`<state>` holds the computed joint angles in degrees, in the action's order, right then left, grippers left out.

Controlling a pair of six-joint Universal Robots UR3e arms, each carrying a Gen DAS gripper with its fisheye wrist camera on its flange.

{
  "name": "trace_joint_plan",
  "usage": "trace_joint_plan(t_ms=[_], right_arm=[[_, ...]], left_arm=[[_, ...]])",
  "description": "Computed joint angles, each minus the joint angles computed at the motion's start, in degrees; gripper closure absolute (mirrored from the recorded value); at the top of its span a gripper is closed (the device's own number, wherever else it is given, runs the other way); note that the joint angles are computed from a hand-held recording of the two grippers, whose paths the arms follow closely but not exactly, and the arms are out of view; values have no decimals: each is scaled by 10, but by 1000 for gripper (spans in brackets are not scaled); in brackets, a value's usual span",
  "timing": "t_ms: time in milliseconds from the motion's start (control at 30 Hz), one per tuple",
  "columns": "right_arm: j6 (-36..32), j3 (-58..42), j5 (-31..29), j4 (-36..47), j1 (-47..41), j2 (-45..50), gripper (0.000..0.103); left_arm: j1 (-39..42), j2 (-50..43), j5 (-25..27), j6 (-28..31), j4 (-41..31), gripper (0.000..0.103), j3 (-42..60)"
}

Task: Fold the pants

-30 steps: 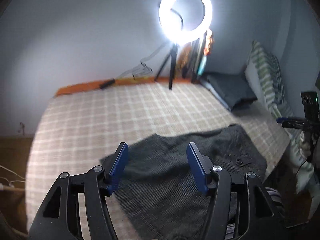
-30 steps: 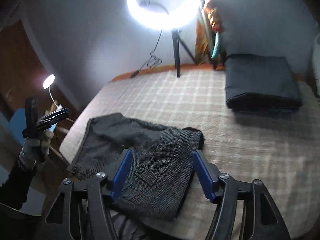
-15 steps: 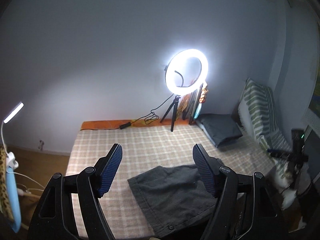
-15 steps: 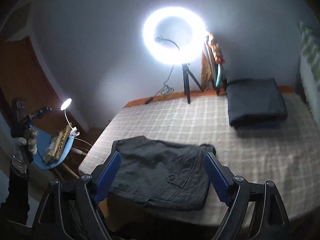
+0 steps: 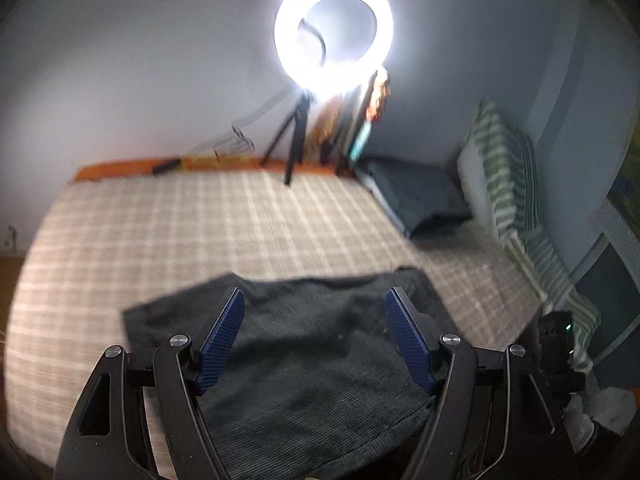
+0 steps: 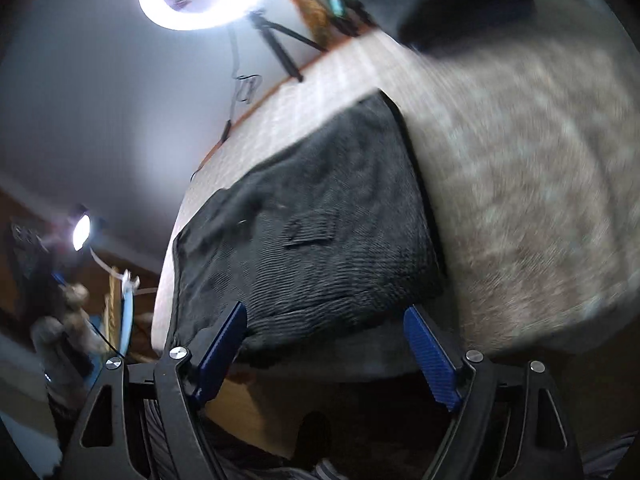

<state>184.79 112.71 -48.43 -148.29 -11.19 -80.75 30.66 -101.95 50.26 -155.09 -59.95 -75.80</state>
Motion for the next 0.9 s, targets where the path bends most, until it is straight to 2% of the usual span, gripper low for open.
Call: trace_joint_plan(t_ms=[67, 100, 167, 300, 367, 433, 467, 533, 633, 733, 900], right_arm=[[34, 5, 4, -55, 2, 32, 19], [51, 8, 6, -86, 4, 47, 19], [83, 25, 8, -155, 7, 67, 18], [107, 74, -18, -251, 17, 61, 19], [116, 107, -17, -290, 12, 56, 20], [119, 127, -14, -320, 6, 55, 23], [113, 131, -7, -324, 3, 56, 23], [105, 129, 6, -325, -1, 61, 24], [108, 128, 22, -326, -13, 69, 27], [111, 144, 12, -324, -22, 51, 32], [90, 163, 60, -308, -63, 46, 31]], left_arm=[[-47, -39, 55, -3, 28, 31, 1], [-74, -61, 93, -12, 63, 31, -3], [-105, -91, 137, -21, 114, 32, -9], [-148, -153, 225, -49, 228, 32, -11], [-159, -178, 256, -59, 252, 32, 1], [-173, -221, 291, -54, 242, 32, 37], [-178, -234, 299, -47, 239, 32, 42], [-180, -238, 303, -45, 278, 32, 16], [-178, -235, 301, -47, 273, 32, 17], [-171, -225, 292, -60, 266, 32, 15], [-142, -137, 239, -52, 265, 33, -64]])
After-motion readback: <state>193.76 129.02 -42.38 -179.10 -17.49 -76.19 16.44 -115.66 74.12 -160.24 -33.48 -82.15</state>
